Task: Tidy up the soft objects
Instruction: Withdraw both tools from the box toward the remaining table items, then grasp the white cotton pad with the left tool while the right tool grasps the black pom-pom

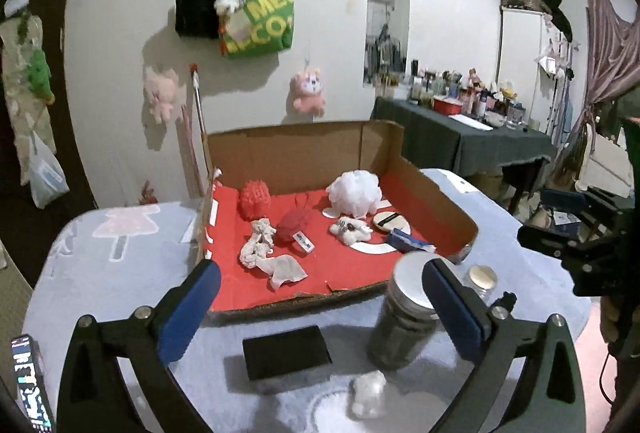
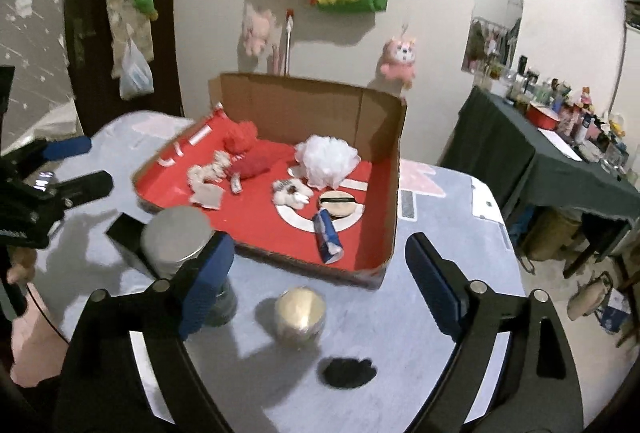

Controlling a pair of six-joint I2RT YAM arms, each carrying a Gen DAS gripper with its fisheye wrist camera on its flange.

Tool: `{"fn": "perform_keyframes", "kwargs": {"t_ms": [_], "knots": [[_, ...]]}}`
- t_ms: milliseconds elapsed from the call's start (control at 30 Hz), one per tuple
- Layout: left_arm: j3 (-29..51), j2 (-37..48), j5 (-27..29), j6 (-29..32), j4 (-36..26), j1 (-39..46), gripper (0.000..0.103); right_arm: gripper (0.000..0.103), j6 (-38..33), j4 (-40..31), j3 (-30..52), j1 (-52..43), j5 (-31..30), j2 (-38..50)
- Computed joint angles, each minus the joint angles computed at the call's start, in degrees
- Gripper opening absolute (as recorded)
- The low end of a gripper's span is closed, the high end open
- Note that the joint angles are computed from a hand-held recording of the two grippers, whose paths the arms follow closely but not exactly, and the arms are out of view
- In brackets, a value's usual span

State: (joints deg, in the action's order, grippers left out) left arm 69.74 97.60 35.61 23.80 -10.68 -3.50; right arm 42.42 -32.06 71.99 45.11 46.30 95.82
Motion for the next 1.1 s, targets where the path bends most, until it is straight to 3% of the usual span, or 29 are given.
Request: {"fn": "perform_keyframes", "kwargs": {"t_ms": [133,367,600,1100], "knots": [[-10.5,-6.0,1.8,-0.2,7.1,1.1,0.103,0.088,5.9,-0.8,-1.9,4.9,4.9,-0.7],[-22.6,-9.1,0.8,-4.0,18.0,1.7,0.103,0.091,18.8,-2.8,-4.8,11.6,11.9,2.6],[-25.7,-5.2,-0.7,-4.2,20.4,0.6,0.103,0.091,30.1,-7.6,-4.9,13.8,14.6,9.0],[-23.3,2.5,-7.3,-3.9,18.2,-3.6,0.103,0.090,29.6,2.6,-13.7,9.5,7.3,9.6]]}}
